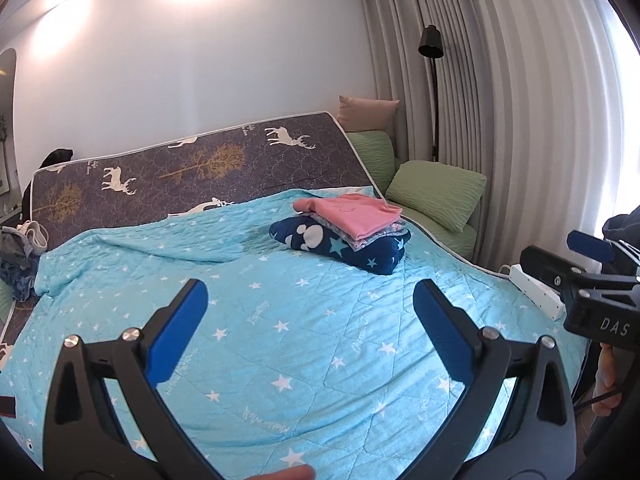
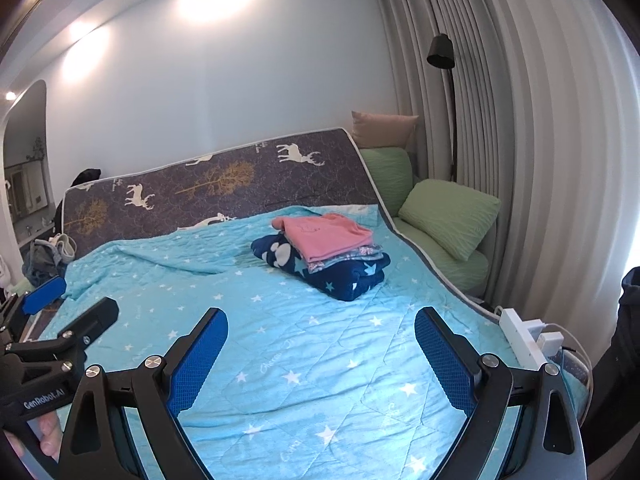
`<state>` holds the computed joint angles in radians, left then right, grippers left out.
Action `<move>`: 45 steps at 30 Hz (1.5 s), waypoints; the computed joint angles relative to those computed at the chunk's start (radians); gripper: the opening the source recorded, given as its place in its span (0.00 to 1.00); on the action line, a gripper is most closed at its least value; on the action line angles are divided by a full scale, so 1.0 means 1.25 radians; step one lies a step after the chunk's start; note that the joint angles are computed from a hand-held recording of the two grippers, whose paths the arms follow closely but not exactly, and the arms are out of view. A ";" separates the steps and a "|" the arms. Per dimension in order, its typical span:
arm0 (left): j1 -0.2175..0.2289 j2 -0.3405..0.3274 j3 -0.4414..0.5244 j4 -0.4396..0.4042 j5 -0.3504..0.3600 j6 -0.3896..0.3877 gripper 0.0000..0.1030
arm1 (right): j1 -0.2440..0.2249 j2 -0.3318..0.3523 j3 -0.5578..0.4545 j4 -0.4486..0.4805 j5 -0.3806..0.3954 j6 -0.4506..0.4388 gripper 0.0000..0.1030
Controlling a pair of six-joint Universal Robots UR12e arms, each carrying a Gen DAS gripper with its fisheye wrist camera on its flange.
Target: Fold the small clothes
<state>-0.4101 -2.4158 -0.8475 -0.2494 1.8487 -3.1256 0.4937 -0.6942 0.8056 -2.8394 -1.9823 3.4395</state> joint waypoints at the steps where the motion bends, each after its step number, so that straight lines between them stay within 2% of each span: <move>1: 0.000 0.002 -0.004 0.001 -0.003 -0.001 0.99 | 0.001 -0.001 0.002 -0.005 -0.001 -0.002 0.94; 5: 0.000 0.011 -0.019 0.010 -0.017 -0.006 0.99 | 0.003 -0.007 0.013 -0.016 -0.001 -0.005 0.94; 23: -0.003 0.012 -0.026 0.017 -0.015 0.008 0.99 | 0.004 -0.015 0.026 -0.020 0.004 0.005 0.94; 45: -0.008 0.008 -0.027 0.022 0.015 0.030 0.99 | 0.004 -0.004 0.011 -0.008 0.013 -0.003 0.95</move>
<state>-0.4197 -2.4062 -0.8810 -0.2216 1.8670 -3.0877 0.4993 -0.6992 0.8187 -2.8492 -1.9664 3.4363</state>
